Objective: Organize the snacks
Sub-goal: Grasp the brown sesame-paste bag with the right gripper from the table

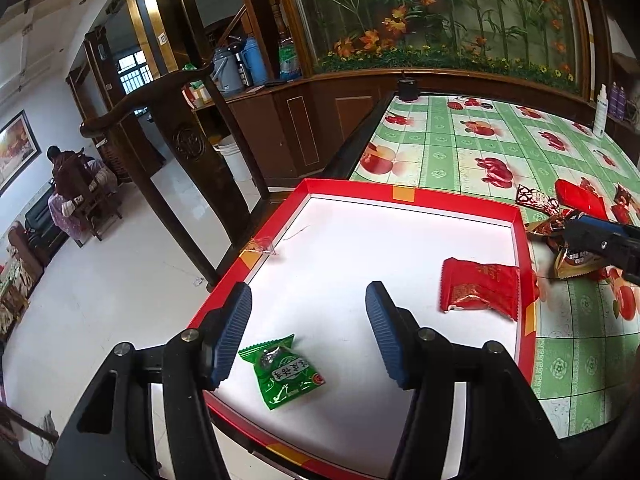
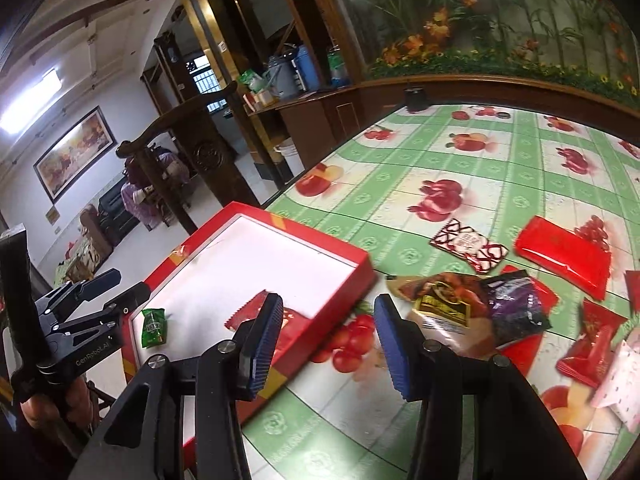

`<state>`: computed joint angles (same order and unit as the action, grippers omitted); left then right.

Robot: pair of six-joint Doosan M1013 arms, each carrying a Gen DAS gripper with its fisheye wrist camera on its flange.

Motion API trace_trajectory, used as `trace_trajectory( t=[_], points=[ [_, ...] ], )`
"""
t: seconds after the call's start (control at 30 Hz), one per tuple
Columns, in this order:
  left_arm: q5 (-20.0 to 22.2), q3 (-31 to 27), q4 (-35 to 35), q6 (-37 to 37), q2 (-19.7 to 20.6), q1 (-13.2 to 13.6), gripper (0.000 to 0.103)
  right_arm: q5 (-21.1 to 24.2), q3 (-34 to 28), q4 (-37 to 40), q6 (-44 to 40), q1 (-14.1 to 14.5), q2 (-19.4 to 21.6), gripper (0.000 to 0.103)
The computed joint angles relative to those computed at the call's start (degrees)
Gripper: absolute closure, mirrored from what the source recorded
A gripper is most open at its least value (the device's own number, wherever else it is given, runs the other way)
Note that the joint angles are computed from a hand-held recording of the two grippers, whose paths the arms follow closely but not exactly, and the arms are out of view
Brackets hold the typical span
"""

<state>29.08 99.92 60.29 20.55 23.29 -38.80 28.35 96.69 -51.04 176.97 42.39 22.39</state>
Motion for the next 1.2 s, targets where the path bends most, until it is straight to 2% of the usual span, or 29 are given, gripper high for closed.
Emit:
trace_trajectory(
  t=[0.53,0.67,0.73,0.8,0.97,1.03,1.1,1.13,1.2],
  points=[
    [-0.12,-1.02,-2.34,5.29,0.51,-0.75,0.045,-0.16,4.74,-6.55,8.67,-1.64,-3.32,0.054],
    [-0.98,-0.99,-4.37,6.94,0.38,-0.92,0.045,1.28,6.53,-8.62,14.30,-2.93,-4.01,0.054],
    [-1.70,-1.20,-5.91,8.41,0.41,-0.74,0.044,1.68,7.10,-6.58,15.98,-4.07,-4.18,0.052],
    [-2.15,-1.33,-7.03,9.44,0.45,-0.89,0.042,0.16,7.53,-4.59,16.25,-5.32,-4.38,0.052],
    [-3.32,-0.71,-7.72,10.33,0.14,-1.07,0.041,1.67,3.92,0.23,7.84,-6.49,-2.45,0.051],
    [-3.71,-0.37,-8.35,10.67,-0.13,-0.89,0.041,1.07,2.35,4.64,2.32,-7.07,-1.26,0.046],
    [-4.28,-0.03,-9.35,11.40,-0.44,-0.55,0.041,1.78,0.18,12.50,-6.62,-7.42,0.67,0.046],
    [-4.25,0.18,-8.98,10.91,-0.56,-0.50,0.041,2.63,-0.46,14.23,-8.96,-7.33,1.37,0.046],
    [-4.45,0.35,-9.69,11.36,-0.71,-0.13,0.041,7.55,-1.88,11.86,-12.18,-5.85,2.65,0.047]
  ],
)
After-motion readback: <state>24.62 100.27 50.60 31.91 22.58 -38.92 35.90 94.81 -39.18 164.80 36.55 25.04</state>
